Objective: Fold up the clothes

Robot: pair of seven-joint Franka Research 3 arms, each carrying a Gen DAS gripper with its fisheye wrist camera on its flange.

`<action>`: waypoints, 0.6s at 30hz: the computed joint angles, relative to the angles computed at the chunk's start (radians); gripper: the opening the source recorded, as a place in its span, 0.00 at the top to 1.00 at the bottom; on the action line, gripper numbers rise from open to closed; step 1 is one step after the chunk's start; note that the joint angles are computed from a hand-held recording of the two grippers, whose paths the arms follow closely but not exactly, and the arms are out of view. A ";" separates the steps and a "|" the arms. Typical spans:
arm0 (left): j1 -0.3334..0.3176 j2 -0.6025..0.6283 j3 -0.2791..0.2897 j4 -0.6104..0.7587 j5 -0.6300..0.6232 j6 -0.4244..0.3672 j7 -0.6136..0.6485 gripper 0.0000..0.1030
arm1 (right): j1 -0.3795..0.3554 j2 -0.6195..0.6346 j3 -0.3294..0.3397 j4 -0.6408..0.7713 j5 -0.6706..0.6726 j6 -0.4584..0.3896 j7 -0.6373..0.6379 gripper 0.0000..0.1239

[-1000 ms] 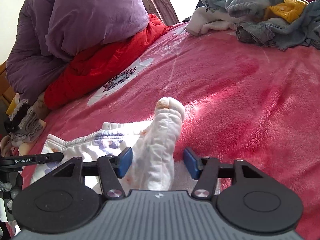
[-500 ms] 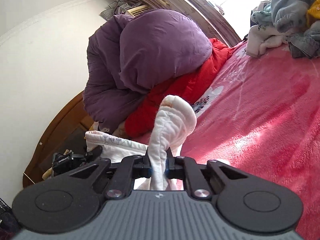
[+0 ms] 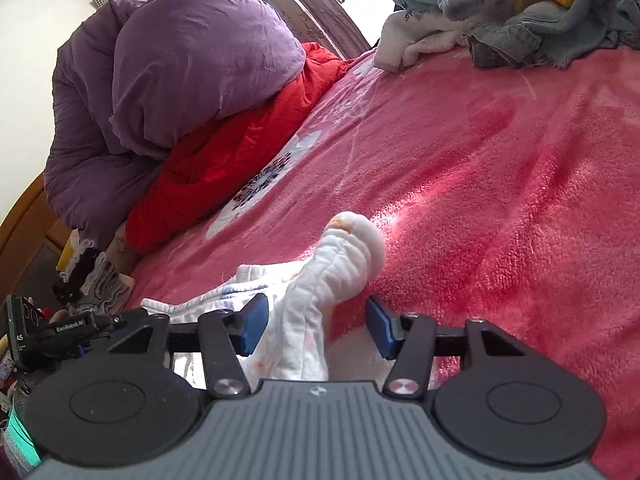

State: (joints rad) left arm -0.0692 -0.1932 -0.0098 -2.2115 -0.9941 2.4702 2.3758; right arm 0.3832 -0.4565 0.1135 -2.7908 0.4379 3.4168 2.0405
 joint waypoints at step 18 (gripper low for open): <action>-0.107 -0.083 0.114 -0.018 -0.298 -0.184 0.336 0.54 | 0.504 -0.026 -0.534 0.068 -0.710 0.117 -0.139 0.80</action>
State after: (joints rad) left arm -0.1758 -0.2764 0.1038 -2.2298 -1.2917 2.2863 2.7121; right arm 0.8873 -0.4823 -0.4200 -2.7223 -0.2723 3.5337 1.9012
